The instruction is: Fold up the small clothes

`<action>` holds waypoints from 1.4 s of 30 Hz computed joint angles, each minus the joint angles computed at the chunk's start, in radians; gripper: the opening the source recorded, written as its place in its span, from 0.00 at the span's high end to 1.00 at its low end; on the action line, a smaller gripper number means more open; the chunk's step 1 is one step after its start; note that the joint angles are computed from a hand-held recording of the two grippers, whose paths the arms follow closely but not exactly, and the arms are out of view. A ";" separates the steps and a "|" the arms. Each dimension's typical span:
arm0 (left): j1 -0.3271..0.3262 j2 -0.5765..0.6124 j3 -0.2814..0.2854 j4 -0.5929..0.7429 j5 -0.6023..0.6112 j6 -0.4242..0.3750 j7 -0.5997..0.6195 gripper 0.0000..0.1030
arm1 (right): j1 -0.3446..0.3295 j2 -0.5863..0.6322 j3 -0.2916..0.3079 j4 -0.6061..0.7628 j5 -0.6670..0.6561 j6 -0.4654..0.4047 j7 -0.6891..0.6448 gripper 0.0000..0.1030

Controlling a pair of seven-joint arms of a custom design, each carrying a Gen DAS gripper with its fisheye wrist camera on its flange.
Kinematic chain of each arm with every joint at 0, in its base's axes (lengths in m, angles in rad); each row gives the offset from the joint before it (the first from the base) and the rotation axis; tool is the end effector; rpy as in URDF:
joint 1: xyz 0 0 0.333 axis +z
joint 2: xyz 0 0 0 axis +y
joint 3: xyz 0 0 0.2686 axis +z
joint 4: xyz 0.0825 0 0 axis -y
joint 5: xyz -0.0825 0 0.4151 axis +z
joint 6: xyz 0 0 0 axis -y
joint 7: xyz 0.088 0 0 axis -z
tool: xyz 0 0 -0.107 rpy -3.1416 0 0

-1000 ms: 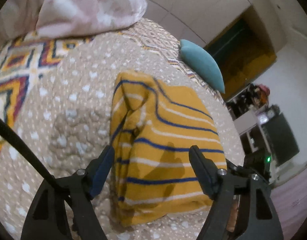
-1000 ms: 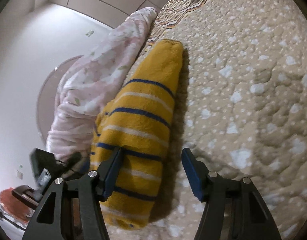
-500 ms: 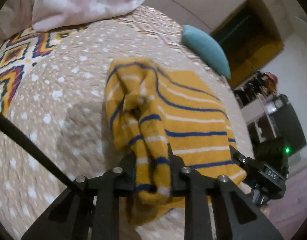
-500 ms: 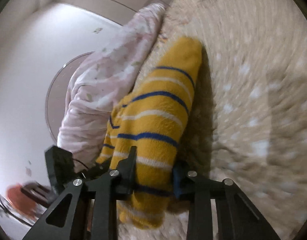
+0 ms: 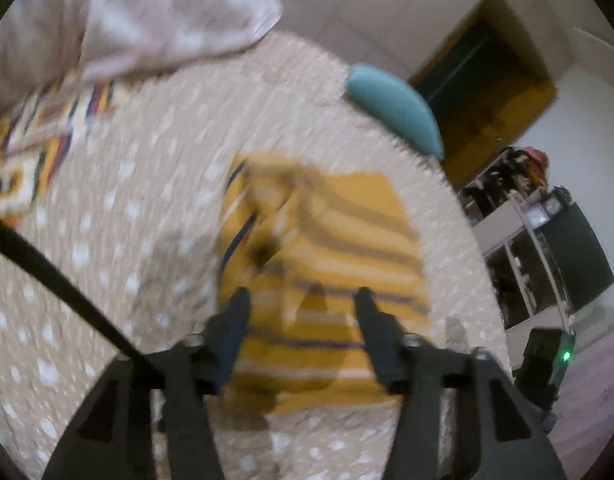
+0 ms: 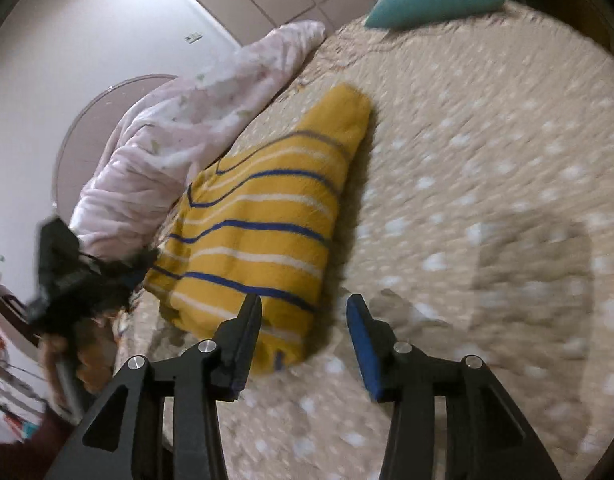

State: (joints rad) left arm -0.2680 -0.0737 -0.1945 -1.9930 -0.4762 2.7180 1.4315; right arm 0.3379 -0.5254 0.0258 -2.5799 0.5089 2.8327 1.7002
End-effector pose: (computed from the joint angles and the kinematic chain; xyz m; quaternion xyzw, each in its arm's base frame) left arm 0.5592 -0.2629 0.5267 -0.6521 0.6355 -0.4123 0.0291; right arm 0.4549 0.1465 0.4668 -0.5844 0.7060 -0.0558 0.3961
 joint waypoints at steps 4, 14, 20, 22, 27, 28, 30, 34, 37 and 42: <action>0.010 0.140 -0.020 0.190 0.110 -0.006 -0.024 0.36 | -0.050 -0.057 0.034 -0.044 -0.054 0.030 0.061 0.53; 0.113 0.461 -0.069 0.474 0.311 -0.204 -0.280 0.26 | -0.018 -0.001 -0.039 -0.106 -0.086 0.177 0.112 0.54; 0.099 0.262 -0.079 0.256 0.325 -0.107 -0.252 0.27 | 0.127 -0.015 -0.193 -0.123 0.086 0.235 -0.057 0.54; 0.085 0.179 -0.081 0.159 0.322 -0.052 -0.222 0.27 | 0.112 -0.007 -0.174 -0.119 0.103 0.237 -0.069 0.54; 0.051 -0.023 -0.050 -0.107 0.525 0.044 -0.398 0.25 | 0.076 0.003 -0.122 -0.108 0.118 0.232 -0.062 0.54; 0.058 -0.055 -0.049 -0.149 0.586 0.032 -0.451 0.24 | 0.077 0.003 -0.123 -0.108 0.123 0.232 -0.065 0.54; 0.064 -0.082 -0.045 -0.194 0.657 -0.022 -0.504 0.24 | 0.081 -0.002 -0.124 -0.112 0.132 0.234 -0.072 0.54; 0.065 -0.128 -0.055 -0.262 0.760 -0.009 -0.565 0.20 | 0.060 -0.010 -0.100 -0.119 0.128 0.230 -0.060 0.54; 0.060 -0.126 -0.069 -0.255 0.827 -0.049 -0.600 0.10 | 0.034 -0.009 -0.074 -0.119 0.109 0.220 -0.038 0.54; 0.059 -0.113 -0.074 -0.260 0.915 -0.026 -0.673 0.03 | -0.070 -0.009 -0.005 -0.067 0.015 0.066 0.053 0.54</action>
State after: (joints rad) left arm -0.2093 -0.1862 -0.2681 -2.2526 0.4389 2.6925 0.7583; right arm 0.2675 -0.5340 0.0204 -2.6465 0.5239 2.8983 1.7534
